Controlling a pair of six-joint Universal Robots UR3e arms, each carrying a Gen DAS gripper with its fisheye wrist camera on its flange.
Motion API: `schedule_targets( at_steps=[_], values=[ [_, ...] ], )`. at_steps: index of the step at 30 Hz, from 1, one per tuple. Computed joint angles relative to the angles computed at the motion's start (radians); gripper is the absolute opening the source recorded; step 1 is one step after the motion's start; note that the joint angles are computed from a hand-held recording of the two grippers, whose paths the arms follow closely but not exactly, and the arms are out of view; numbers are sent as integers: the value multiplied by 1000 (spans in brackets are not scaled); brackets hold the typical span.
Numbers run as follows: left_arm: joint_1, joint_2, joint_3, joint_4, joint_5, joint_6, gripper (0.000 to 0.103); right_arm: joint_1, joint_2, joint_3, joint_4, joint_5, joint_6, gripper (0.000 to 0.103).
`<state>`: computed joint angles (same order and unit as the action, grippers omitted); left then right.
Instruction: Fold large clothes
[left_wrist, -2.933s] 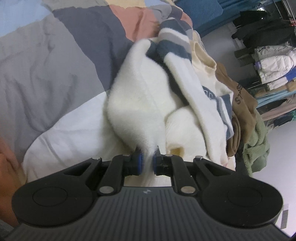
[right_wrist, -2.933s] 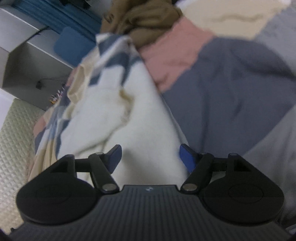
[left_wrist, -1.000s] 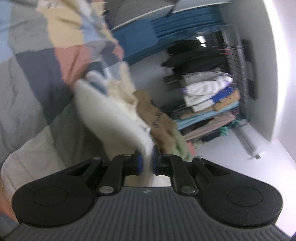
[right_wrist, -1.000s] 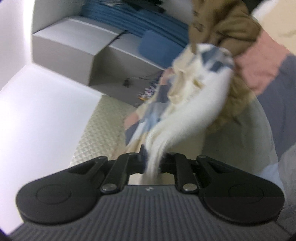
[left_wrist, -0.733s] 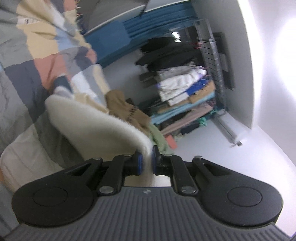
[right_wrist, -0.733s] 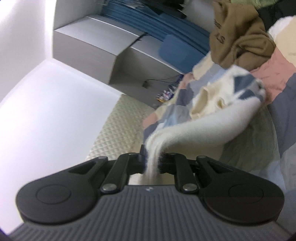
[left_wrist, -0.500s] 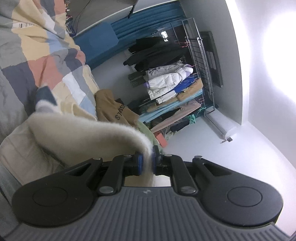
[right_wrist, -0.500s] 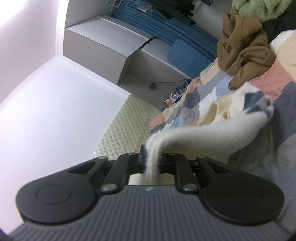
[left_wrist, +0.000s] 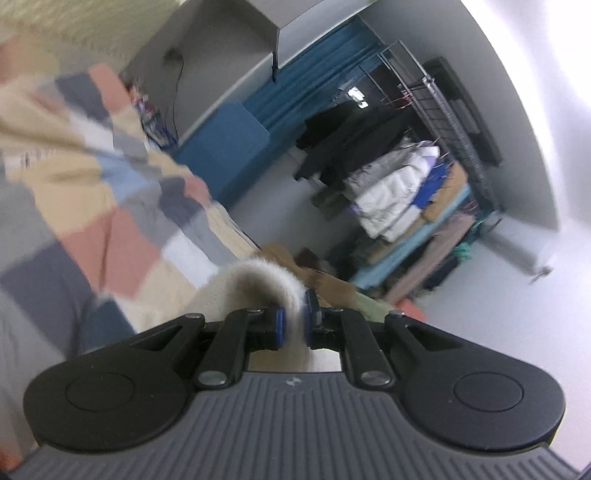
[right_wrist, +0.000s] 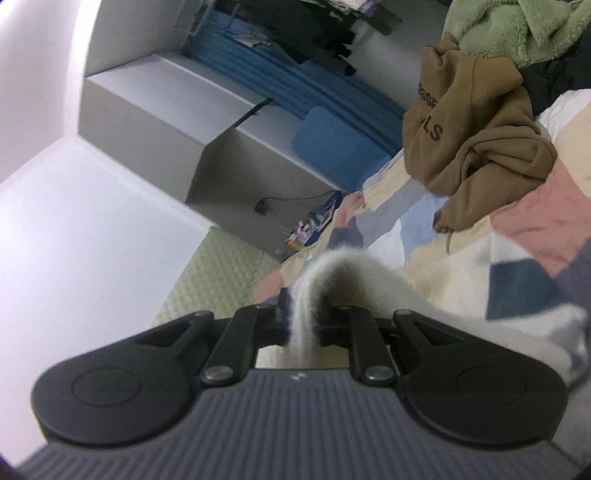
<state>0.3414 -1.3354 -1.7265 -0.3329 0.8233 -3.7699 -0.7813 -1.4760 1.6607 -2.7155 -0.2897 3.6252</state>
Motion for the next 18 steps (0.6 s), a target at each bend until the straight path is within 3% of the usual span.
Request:
schedule_targets(
  at_steps=[3, 8, 13, 18],
  values=[
    [-116, -254, 183, 54, 155, -3, 13, 109, 197, -179, -154, -137, 142, 16],
    [-199, -603, 481, 35, 278, -7, 13, 219, 436, -416, -143, -271, 156, 16],
    [-213, -885, 715, 16, 286, 39, 13, 276, 647, -607, -97, -339, 117, 16],
    [-212, -1128, 995, -154, 290, 68, 13, 298, 829, -792, 5, -372, 76, 16]
  ],
)
